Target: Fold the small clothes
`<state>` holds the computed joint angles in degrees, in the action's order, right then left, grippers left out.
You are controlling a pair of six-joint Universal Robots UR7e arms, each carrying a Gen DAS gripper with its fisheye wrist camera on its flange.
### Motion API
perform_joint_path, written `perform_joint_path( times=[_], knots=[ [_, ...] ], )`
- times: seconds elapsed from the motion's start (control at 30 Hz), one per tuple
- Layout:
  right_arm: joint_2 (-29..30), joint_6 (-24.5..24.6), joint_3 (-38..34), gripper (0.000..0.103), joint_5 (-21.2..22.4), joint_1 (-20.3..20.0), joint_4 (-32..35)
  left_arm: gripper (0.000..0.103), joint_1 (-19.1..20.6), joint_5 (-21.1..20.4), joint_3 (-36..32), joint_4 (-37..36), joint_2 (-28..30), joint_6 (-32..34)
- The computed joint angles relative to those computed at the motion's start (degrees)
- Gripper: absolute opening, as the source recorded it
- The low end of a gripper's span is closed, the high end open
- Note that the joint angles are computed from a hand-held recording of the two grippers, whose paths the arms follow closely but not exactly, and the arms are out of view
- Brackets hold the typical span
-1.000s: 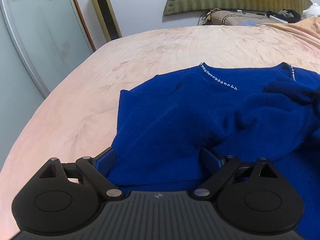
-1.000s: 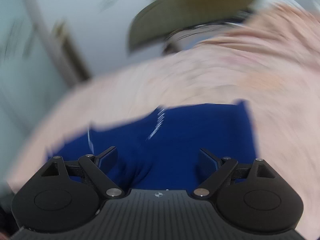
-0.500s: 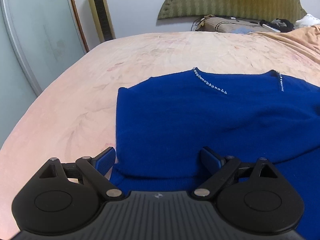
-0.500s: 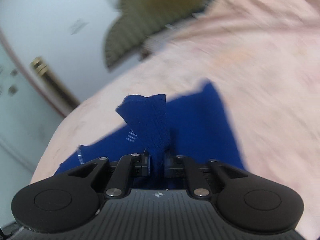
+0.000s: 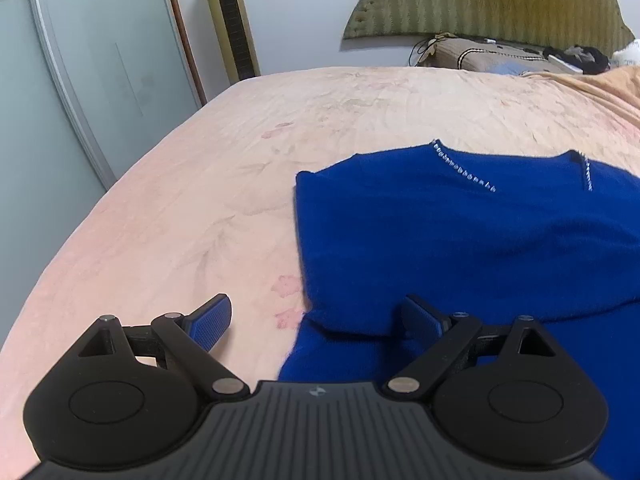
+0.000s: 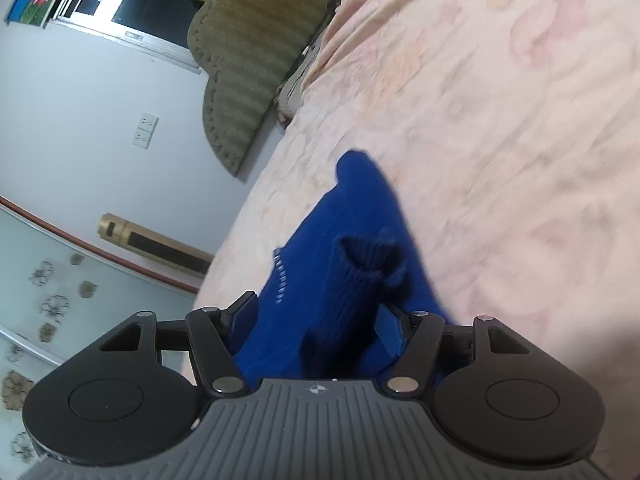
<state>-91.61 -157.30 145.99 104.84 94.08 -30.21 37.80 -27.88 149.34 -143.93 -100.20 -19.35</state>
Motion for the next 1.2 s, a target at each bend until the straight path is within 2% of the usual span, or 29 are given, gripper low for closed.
perform_joint_path(
  times=[0.07, 0.1, 0.17, 0.23, 0.27, 0.37, 0.4, 0.43, 0.47, 0.53, 0.57, 0.63, 0.67, 0.7, 0.73, 0.77, 0.8, 0.83, 0.87, 0.9, 0.93, 1.0, 1.03, 1.1, 1.13, 1.2],
  knots=[
    [1.3, -2.0, -2.1, 0.016, -0.1, -0.8, 3.1, 0.093, -0.4, -0.8, 0.3, -2.7, 0.8, 1.3],
    [3.0, -2.4, -4.0, 0.013, 0.0, -1.6, 5.0, 0.093, -1.0, -0.9, 0.7, -5.0, 1.4, 2.6],
    [4.7, -3.3, -6.9, 0.013, 1.4, -0.3, 8.4, 0.093, -2.2, 0.0, 1.6, -10.8, 3.8, 5.5],
    [5.9, -6.5, -10.0, 0.013, 3.3, 3.6, 9.5, 0.093, -2.8, 1.7, 1.3, -15.3, 7.1, 7.2],
    [5.1, -8.9, -10.3, 0.013, 2.5, 5.3, 7.8, 0.093, -2.7, 2.1, 1.0, -18.2, 8.6, 8.5],
    [0.9, -15.8, -8.4, 0.013, -3.7, 7.2, 0.4, 0.093, -1.5, 4.3, -0.5, -28.5, 14.4, 12.7],
    [0.3, -17.3, -8.3, 0.012, -3.8, 7.4, 0.0, 0.093, -0.6, 5.0, -1.3, -29.8, 16.1, 13.7],
    [0.4, -17.6, -8.6, 0.012, -1.7, 7.7, 1.1, 0.093, 0.7, 5.8, -2.4, -28.6, 17.4, 13.2],
    [1.3, -16.7, -9.6, 0.014, 2.2, 8.0, 3.5, 0.093, 1.9, 6.1, -3.5, -26.4, 18.2, 12.2],
    [6.0, -12.3, -13.5, 0.025, 13.5, 8.7, 11.9, 0.093, 4.4, 4.7, -4.8, -24.0, 18.9, 11.8],
    [8.7, -10.8, -14.7, 0.031, 19.5, 9.4, 13.6, 0.093, 5.2, 4.3, -5.1, -22.4, 18.8, 10.9],
    [10.8, -11.6, -14.2, 0.032, 31.5, 13.0, 9.9, 0.093, 5.6, 4.3, -4.6, -22.3, 18.8, 10.7],
    [10.5, -13.7, -12.8, 0.036, 36.1, 15.0, 4.4, 0.093, 5.2, 4.9, -4.1, -22.8, 18.9, 10.8],
    [9.4, -16.3, -11.3, 0.039, 38.7, 16.9, -0.9, 0.093, 4.8, 5.5, -3.8, -23.5, 19.0, 11.1],
    [8.6, -19.2, -10.5, 0.041, 38.9, 18.2, -3.9, 0.093, 4.4, 5.8, -3.5, -25.1, 19.5, 12.1],
    [8.4, -21.8, -10.4, 0.042, 37.3, 18.8, -4.5, 0.093, 4.0, 5.9, -3.3, -26.1, 19.8, 12.8],
    [9.0, -24.1, -11.2, 0.047, 33.6, 18.2, -2.6, 0.093, 3.9, 5.9, -3.4, -27.3, 20.6, 13.9],
    [10.2, -24.5, -12.6, 0.063, 28.6, 16.5, 1.6, 0.093, 3.8, 6.3, -3.5, -27.6, 21.3, 14.0],
    [11.6, -22.7, -14.6, 0.063, 23.8, 14.6, 7.6, 0.093, 4.0, 6.6, -3.7, -27.9, 22.0, 14.3],
    [13.4, -19.6, -16.7, 0.063, 21.3, 13.1, 12.8, 0.093, 4.3, 6.5, -3.8, -30.0, 22.9, 16.0],
    [15.3, -17.7, -18.3, 0.063, 21.3, 12.1, 15.7, 0.093, 4.5, 6.8, -3.9, -30.4, 23.3, 16.4],
    [17.1, -16.8, -19.1, 0.051, 26.7, 12.2, 15.8, 0.093, 4.2, 7.9, -3.5, -26.0, 21.4, 13.7],
    [16.5, -16.0, -18.8, 0.048, 28.1, 12.8, 15.4, 0.093, 3.5, 6.8, -2.7, -26.0, 19.2, 14.3],
    [15.2, -17.5, -17.6, 0.061, 30.0, 15.3, 12.7, 0.093, 2.3, 4.8, -1.3, -26.1, 16.0, 15.4],
    [14.8, -19.8, -16.7, 0.072, 29.5, 16.1, 11.3, 0.093, 2.2, 4.4, -1.3, -25.0, 15.4, 14.8],
    [15.9, -21.1, -16.9, 0.077, 28.6, 17.0, 12.2, 0.093, 2.3, 3.5, -1.4, -24.3, 16.0, 14.2]
  ],
)
